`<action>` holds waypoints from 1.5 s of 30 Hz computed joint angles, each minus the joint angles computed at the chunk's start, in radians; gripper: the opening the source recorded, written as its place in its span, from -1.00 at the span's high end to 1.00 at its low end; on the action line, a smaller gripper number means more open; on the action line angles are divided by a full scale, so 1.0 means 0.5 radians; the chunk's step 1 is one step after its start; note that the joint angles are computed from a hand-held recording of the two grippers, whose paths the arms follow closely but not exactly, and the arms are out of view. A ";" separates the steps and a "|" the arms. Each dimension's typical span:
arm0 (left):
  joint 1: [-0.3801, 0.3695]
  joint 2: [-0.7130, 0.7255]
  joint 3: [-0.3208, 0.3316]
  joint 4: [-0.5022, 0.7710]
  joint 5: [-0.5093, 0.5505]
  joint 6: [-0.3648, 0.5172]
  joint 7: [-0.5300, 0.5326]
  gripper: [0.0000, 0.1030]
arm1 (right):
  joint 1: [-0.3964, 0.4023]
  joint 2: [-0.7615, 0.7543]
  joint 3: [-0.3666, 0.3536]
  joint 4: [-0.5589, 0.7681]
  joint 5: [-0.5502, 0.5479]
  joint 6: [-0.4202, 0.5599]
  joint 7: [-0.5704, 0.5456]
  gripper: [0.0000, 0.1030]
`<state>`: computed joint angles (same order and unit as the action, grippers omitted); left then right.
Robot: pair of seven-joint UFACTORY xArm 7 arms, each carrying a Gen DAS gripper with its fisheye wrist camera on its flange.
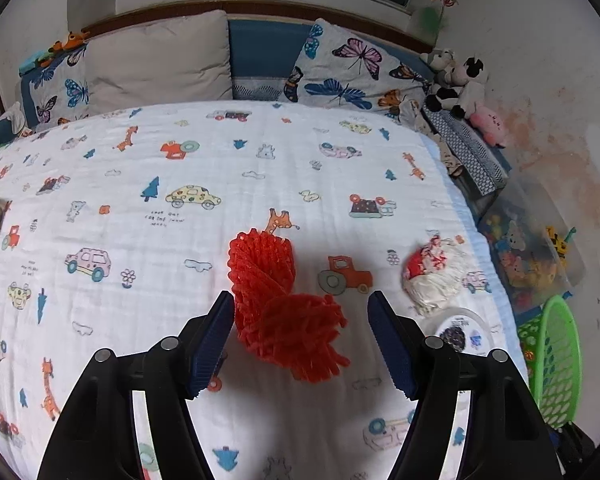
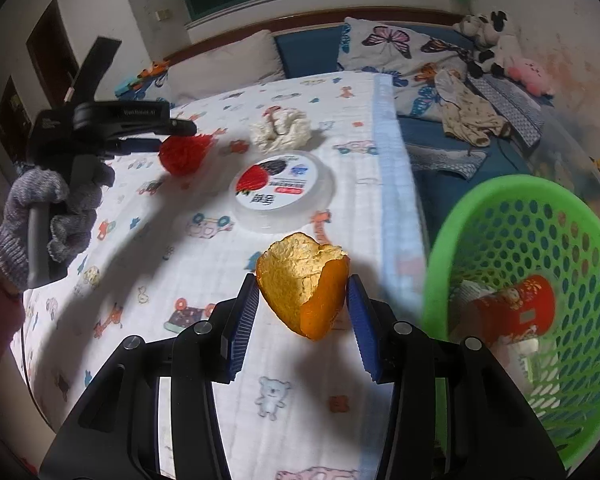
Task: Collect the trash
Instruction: 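Drop the orange peel into the basket with the right gripper while the left gripper grasps the red net, then carry the red mesh net over the basket and release it with the left gripper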
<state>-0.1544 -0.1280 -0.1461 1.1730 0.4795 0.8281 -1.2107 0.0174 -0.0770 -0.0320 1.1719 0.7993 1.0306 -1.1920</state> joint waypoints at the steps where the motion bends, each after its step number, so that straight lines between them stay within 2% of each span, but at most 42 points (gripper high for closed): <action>1: 0.002 0.015 0.004 0.004 -0.006 -0.001 0.010 -0.29 | -0.006 0.005 -0.006 0.009 0.003 0.004 0.002 0.10; 3: 0.001 0.034 0.012 0.008 -0.014 -0.004 0.027 -0.23 | -0.015 0.014 -0.012 0.021 0.011 0.007 0.004 0.10; 11: -0.007 0.023 0.016 -0.025 -0.005 -0.036 0.010 0.32 | -0.074 0.024 -0.041 0.052 0.030 0.026 -0.004 0.10; 14: -0.015 -0.021 0.000 -0.054 -0.006 -0.050 -0.003 0.43 | -0.099 0.024 -0.055 0.060 0.039 0.028 0.000 0.10; 22: -0.032 -0.195 -0.097 -0.143 0.029 -0.068 -0.044 0.47 | -0.181 0.037 -0.098 0.116 0.082 0.062 0.008 0.10; 31: -0.072 -0.298 -0.220 -0.151 0.008 -0.112 -0.049 0.47 | -0.290 0.114 -0.131 0.204 0.080 0.010 0.036 0.10; 36: -0.123 -0.214 -0.288 -0.009 0.058 -0.128 -0.033 0.47 | -0.359 0.183 -0.133 0.276 0.064 -0.038 0.072 0.10; 41: -0.211 -0.065 -0.302 0.170 0.118 -0.149 -0.014 0.47 | -0.433 0.275 -0.121 0.365 0.041 -0.079 0.108 0.09; 45: -0.316 0.098 -0.279 0.348 0.159 -0.146 0.008 0.47 | -0.488 0.321 -0.106 0.412 0.049 -0.090 0.126 -0.08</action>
<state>-0.3124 -0.0790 -0.2853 1.3470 0.5592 0.7552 -1.2068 -0.2269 0.0833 -0.0849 1.3782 0.8239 0.9855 -1.1292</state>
